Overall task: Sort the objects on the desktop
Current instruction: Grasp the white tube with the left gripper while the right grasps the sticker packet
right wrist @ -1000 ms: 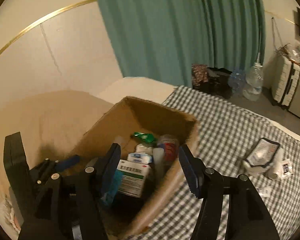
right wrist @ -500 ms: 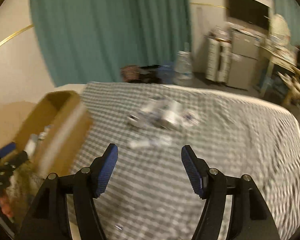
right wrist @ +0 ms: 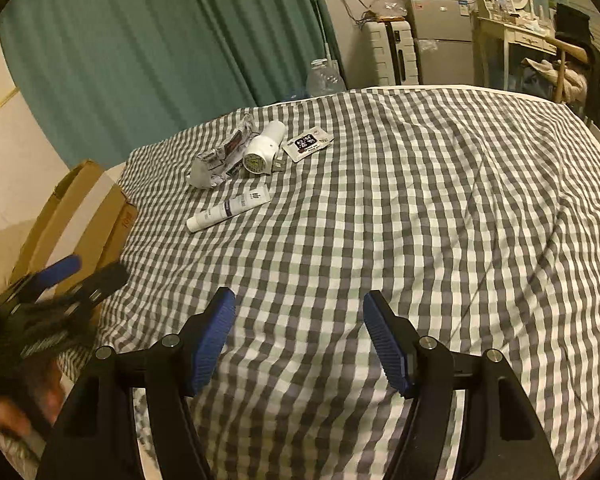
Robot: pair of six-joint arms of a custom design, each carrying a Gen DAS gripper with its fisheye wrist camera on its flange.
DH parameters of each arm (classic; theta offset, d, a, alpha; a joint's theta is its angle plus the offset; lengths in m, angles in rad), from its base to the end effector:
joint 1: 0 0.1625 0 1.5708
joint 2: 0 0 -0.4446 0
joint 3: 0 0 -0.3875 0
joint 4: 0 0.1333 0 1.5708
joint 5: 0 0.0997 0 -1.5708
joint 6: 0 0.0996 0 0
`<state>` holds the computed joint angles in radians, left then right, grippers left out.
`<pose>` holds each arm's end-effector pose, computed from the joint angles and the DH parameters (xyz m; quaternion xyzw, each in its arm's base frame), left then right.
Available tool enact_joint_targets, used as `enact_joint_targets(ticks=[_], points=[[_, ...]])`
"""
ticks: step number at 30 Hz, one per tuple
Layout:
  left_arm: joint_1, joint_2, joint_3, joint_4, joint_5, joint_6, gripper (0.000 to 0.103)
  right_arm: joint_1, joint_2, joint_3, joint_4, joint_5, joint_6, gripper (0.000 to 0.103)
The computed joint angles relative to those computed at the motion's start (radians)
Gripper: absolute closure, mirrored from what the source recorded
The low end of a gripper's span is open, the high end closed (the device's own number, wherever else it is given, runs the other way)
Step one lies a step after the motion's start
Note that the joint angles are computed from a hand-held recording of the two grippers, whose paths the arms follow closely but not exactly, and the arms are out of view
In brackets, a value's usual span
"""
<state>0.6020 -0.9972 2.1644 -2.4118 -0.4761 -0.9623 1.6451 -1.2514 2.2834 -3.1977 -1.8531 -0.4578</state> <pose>-0.2644 -0.4508 0.1044 0.0872 0.8423 -0.3434 0.4062 0.1405 -0.4655 0.2287 0.2091 -0.9241 0.2592 0.1873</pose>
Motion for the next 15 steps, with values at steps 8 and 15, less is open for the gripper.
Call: enact_joint_targets(ticks=[8, 15], points=[[0.165, 0.191, -0.108, -0.380, 0.029, 0.461, 0.004, -0.032, 0.077, -0.083, -0.046, 0.003, -0.093, 0.036], [0.249, 0.248, -0.158, -0.534, -0.080, 0.682, 0.027, -0.017, 0.239, -0.271, -0.033, -0.011, -0.121, 0.036]])
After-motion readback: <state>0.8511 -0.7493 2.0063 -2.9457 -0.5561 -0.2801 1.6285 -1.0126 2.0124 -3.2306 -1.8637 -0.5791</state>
